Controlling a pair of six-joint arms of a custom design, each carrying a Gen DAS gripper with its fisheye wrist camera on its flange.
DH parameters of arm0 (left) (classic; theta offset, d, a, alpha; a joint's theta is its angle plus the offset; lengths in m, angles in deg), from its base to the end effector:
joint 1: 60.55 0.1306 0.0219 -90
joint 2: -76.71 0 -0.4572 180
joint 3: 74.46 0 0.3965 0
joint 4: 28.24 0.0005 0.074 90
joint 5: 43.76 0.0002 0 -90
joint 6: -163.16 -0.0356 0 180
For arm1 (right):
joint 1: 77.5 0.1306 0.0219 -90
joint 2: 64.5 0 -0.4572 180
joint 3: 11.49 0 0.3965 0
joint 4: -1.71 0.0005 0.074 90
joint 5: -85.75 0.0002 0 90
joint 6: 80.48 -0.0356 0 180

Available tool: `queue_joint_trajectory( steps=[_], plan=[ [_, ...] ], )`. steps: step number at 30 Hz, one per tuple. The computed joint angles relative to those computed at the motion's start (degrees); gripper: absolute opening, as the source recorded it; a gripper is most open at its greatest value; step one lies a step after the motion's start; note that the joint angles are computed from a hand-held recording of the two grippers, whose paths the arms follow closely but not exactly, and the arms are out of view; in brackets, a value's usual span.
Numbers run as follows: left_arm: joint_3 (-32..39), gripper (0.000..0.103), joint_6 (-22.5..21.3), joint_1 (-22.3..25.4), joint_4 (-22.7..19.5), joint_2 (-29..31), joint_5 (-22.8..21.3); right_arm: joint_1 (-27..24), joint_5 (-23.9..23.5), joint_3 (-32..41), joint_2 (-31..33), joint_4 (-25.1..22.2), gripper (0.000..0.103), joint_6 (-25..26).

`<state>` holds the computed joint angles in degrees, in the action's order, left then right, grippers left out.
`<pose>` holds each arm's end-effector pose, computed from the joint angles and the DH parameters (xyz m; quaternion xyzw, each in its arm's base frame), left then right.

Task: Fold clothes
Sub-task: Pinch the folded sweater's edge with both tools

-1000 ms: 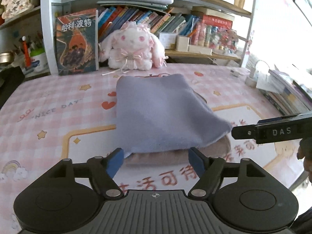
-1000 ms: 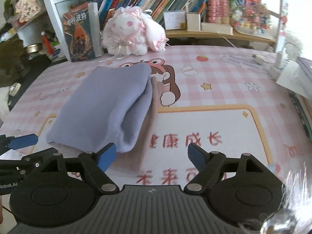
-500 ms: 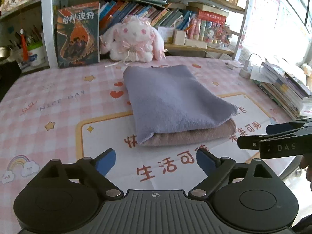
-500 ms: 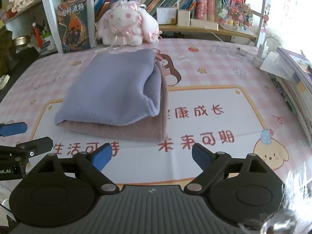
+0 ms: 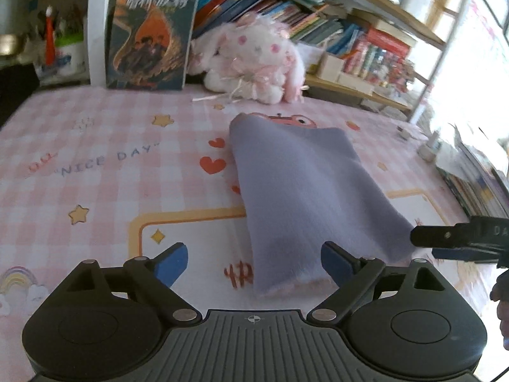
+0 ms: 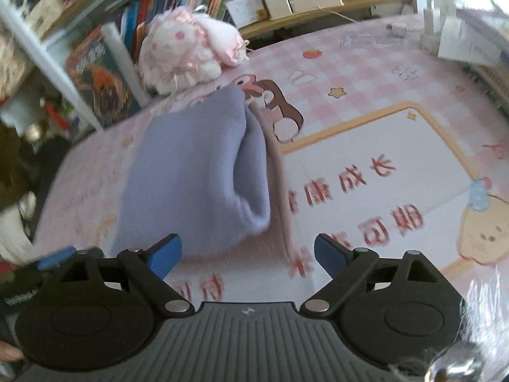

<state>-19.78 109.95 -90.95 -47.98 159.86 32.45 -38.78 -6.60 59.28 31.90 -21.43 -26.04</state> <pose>0.3388 -0.1895 0.3144 -0.0944 0.9237 -0.1025 0.3570 0.3914 0.3150 0.3309 -0.0330 0.9352 0.2278 0.2690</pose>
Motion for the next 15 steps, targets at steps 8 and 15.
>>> queue_joint_trajectory(
  steps=[8,15],
  plan=[
    [1.8,0.089,6.4,5.1,4.8,5.9,8.5,-5.7,-10.6,7.0,8.5,-1.5,0.088,-5.2],
    [1.1,0.058,13.8,8.0,11.5,8.9,17.9,-7.0,-17.3,10.6,12.7,-2.8,0.056,-1.7]
  ],
)
